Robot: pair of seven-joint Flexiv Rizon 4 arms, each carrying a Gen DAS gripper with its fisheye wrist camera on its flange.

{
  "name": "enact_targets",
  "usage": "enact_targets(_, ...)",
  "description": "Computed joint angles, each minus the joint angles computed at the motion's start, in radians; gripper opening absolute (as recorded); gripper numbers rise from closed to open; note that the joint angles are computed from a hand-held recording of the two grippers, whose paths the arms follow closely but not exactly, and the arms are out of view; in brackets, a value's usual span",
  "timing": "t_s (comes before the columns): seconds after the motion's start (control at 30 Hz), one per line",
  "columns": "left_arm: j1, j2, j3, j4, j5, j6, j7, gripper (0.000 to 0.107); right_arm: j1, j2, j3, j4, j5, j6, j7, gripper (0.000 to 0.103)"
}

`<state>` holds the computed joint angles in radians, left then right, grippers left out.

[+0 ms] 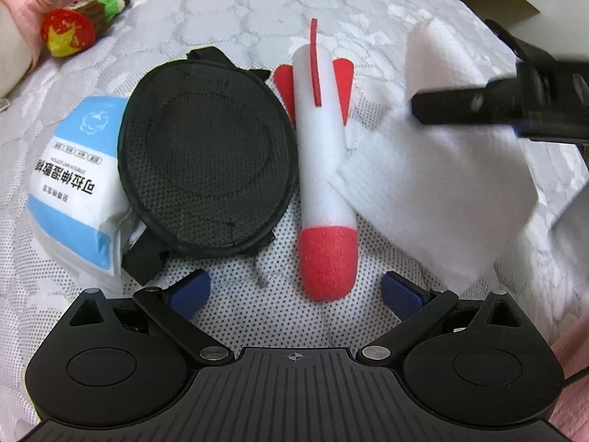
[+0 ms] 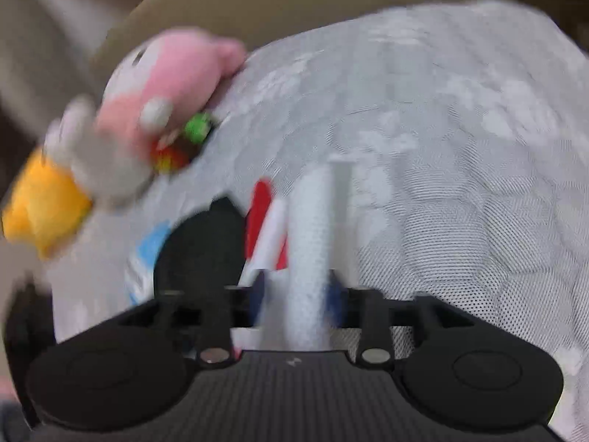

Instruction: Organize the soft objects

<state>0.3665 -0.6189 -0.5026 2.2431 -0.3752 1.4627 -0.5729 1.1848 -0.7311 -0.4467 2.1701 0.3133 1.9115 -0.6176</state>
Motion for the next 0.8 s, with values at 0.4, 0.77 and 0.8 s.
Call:
enact_targets(0.4,-0.016,0.018,0.02,0.005,-0.016,-0.029,0.022,0.103,-0.076,0.04,0.061,-0.025,-0.327,-0.257,0.034,0.023)
enact_targets(0.77,-0.053,0.037,0.054,-0.002,-0.074,-0.056,0.034,0.103,0.082,0.007,-0.152,0.012,-0.259,-0.12,0.18,0.01)
enact_targets(0.8,-0.06,0.036,0.059,-0.005,-0.079,-0.058,0.033,0.103,0.059,0.01,-0.137,0.0,-0.233,-0.088,0.179,0.01)
